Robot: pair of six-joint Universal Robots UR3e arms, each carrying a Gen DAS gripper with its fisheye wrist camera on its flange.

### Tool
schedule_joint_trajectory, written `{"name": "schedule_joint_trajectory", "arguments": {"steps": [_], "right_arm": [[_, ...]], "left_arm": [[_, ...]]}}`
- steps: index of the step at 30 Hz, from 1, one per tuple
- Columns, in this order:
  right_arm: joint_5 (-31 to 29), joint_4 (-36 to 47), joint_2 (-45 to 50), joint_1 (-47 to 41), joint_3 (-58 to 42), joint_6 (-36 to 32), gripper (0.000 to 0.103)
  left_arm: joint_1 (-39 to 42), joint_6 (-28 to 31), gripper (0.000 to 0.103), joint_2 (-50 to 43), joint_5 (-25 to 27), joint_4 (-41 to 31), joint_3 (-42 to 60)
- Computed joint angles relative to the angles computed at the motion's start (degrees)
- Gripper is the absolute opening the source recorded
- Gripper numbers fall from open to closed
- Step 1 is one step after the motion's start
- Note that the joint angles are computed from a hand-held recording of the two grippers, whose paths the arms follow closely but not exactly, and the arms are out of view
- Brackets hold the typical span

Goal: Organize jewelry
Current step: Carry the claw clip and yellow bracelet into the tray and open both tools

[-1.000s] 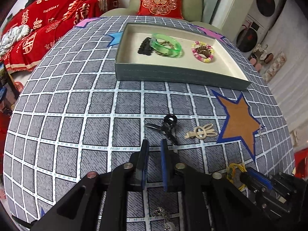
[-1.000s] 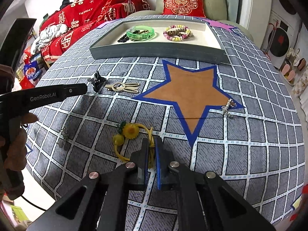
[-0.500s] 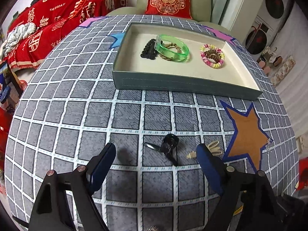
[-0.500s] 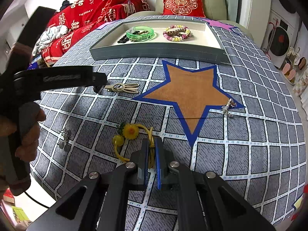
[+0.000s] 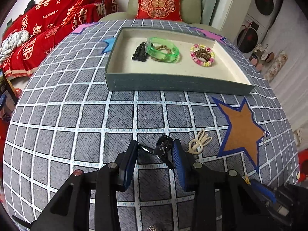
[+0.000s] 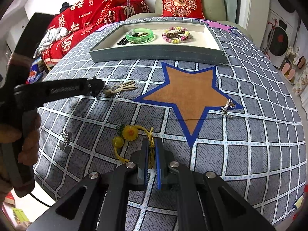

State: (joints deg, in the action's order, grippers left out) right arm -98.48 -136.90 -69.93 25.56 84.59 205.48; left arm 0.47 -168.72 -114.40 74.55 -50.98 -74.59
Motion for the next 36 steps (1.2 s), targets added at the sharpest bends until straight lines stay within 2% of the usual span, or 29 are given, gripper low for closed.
{"name": "schedule_joint_trajectory", "arguments": {"steps": [11,20,28,36], "right_arm": [[2.83,0.05,-5.51,-3.51,1.6,-0.77,0.007],[4.89,3.05,-6.92,-6.29,-1.87,-1.74,0.007],[7.66,7.12,-4.94,-10.19,-10.31,-4.09,0.007],[9.79,12.25,1.31,-13.96,-23.44,-6.64,0.007]], "left_arm": [[3.0,2.88,0.046,6.18,-3.03,-0.37,-2.46],[3.39,4.16,0.046,7.08,-5.11,-2.05,-0.08],[2.95,5.63,0.046,4.1,-5.83,-4.96,7.69],[2.08,4.58,0.046,-4.01,-4.54,-9.45,21.95]]}}
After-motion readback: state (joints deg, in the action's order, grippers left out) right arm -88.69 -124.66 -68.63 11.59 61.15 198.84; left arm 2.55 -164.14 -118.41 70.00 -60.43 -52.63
